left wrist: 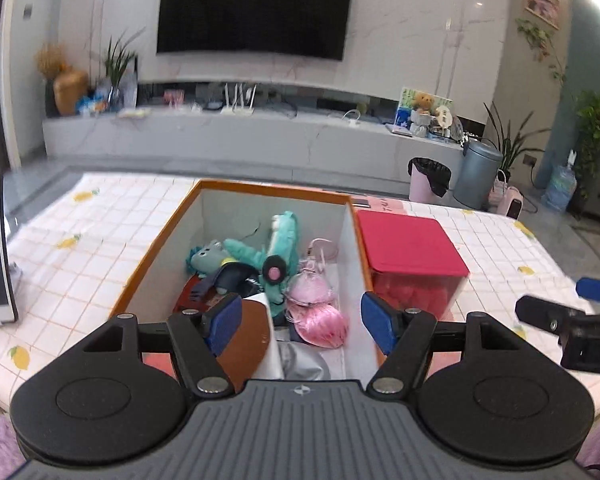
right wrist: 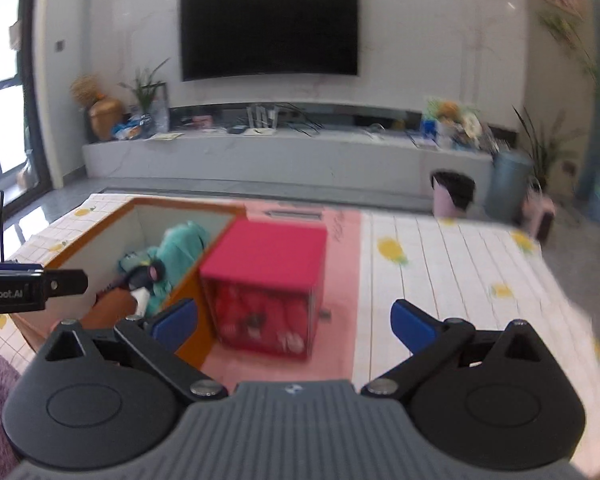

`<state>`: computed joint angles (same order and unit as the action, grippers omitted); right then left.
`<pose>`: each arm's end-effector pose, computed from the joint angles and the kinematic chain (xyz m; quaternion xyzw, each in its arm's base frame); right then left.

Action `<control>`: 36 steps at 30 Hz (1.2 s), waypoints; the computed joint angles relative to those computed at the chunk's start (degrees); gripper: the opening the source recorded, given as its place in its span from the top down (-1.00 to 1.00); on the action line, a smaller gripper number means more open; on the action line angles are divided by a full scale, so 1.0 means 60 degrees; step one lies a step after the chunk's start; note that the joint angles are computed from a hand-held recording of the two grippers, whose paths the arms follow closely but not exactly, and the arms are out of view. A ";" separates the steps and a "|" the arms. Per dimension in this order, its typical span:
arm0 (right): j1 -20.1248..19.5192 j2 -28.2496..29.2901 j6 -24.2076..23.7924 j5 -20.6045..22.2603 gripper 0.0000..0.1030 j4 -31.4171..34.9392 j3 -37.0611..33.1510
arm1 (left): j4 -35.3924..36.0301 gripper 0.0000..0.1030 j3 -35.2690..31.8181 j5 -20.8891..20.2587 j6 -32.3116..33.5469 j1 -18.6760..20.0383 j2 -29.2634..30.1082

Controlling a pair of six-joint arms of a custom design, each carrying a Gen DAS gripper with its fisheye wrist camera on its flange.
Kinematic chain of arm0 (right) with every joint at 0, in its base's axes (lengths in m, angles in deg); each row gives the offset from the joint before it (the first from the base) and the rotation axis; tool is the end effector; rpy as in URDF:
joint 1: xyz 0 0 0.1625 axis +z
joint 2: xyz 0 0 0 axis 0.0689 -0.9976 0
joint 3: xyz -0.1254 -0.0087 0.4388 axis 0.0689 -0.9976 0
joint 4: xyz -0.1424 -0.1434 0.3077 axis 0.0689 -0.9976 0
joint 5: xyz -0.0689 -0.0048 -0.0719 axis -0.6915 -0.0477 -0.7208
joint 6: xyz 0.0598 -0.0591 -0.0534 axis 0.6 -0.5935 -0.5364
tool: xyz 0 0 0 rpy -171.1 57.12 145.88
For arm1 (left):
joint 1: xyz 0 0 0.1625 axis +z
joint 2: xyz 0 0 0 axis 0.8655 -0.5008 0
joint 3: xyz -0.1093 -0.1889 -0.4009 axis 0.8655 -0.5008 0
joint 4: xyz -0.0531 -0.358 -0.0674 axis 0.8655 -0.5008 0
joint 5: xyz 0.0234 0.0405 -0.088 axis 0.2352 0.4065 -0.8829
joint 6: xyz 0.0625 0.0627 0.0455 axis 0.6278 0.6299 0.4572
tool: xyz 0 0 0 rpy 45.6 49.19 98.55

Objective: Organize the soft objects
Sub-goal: 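Open both grippers to release the items into the box and withdraw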

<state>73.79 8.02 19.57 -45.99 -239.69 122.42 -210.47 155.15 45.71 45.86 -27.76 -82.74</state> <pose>0.0224 -0.4701 0.3084 0.2090 -0.8251 0.4354 0.2932 -0.3694 -0.4907 -0.0269 0.2015 0.8379 -0.4205 0.2837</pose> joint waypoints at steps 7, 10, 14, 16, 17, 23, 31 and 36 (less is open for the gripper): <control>-0.0623 0.0545 -0.0347 0.0580 -0.95 -0.1509 0.0949 | -0.0320 -0.55 -0.0133 0.0152 0.0632 -0.0211 0.0652; -0.0715 0.0501 -0.0150 0.0835 -0.95 -0.1071 0.1032 | -0.0612 -0.53 -0.0128 0.0018 0.0813 -0.0231 0.0828; -0.0875 0.0531 0.0025 0.1159 -0.95 -0.1277 0.1110 | -0.0284 -0.54 -0.0213 0.0075 0.0721 -0.0229 0.0916; -0.0904 0.0481 0.0061 0.1127 -0.95 -0.1132 0.1102 | -0.0456 -0.55 -0.0156 -0.0023 0.0672 -0.0218 0.0923; -0.0909 0.0503 0.0090 0.1070 -0.95 -0.1179 0.1126 | -0.0505 -0.54 -0.0149 -0.0059 0.0720 -0.0214 0.0917; -0.0909 0.0430 0.0078 0.0898 -0.95 -0.0866 0.1065 | -0.1037 -0.54 -0.0061 0.0029 0.1025 -0.0290 0.1015; -0.0862 0.0478 -0.0132 0.0713 -0.95 -0.0703 0.1030 | -0.1619 -0.55 -0.0035 0.0102 0.1258 -0.0337 0.1090; -0.0882 0.0410 -0.0076 0.0743 -0.95 -0.0525 0.0986 | -0.1629 -0.55 -0.0050 0.0210 0.1194 -0.0360 0.1149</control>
<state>68.50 10.48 19.12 -41.53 -242.84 128.34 -220.24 154.85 46.98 53.03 -29.92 -75.84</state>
